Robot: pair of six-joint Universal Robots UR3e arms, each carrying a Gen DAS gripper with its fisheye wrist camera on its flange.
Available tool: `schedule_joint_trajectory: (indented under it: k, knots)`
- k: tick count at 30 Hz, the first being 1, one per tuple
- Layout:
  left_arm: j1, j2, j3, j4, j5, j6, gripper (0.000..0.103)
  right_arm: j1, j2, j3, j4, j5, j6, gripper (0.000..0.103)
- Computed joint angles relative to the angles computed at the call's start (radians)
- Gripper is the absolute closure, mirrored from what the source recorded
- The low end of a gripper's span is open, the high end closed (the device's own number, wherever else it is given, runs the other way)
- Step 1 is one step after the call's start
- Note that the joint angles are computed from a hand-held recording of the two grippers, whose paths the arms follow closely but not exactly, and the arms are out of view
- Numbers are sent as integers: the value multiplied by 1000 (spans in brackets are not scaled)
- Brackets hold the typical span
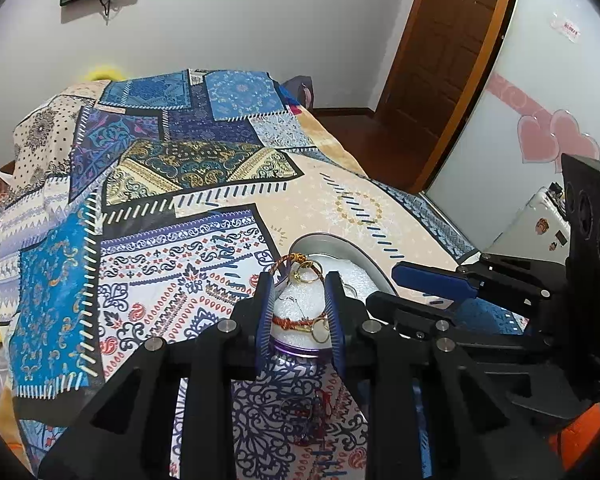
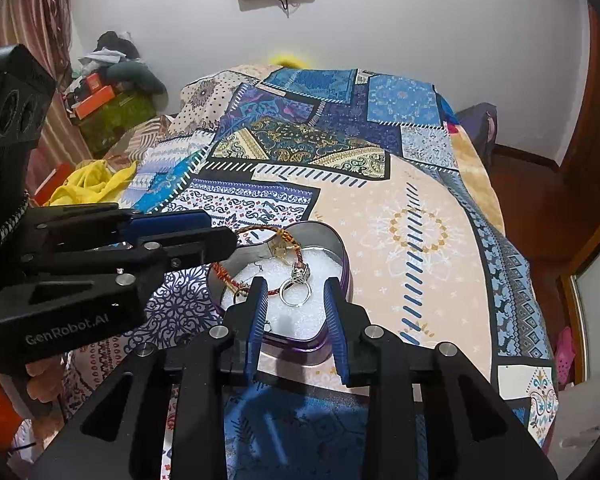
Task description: Organize jewelry
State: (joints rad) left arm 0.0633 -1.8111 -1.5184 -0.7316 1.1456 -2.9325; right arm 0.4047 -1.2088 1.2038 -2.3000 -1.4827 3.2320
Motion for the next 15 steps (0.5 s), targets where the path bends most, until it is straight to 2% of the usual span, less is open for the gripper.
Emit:
schedule_joint_trajectory:
  k: [6,15]
  knots:
    - [25,86,-56,6,-7,7,71,17,-24,-5,3,-31,4,77]
    - [64,224,-163,-21,9,54,70,55,-61,2,-2,-75,13,77]
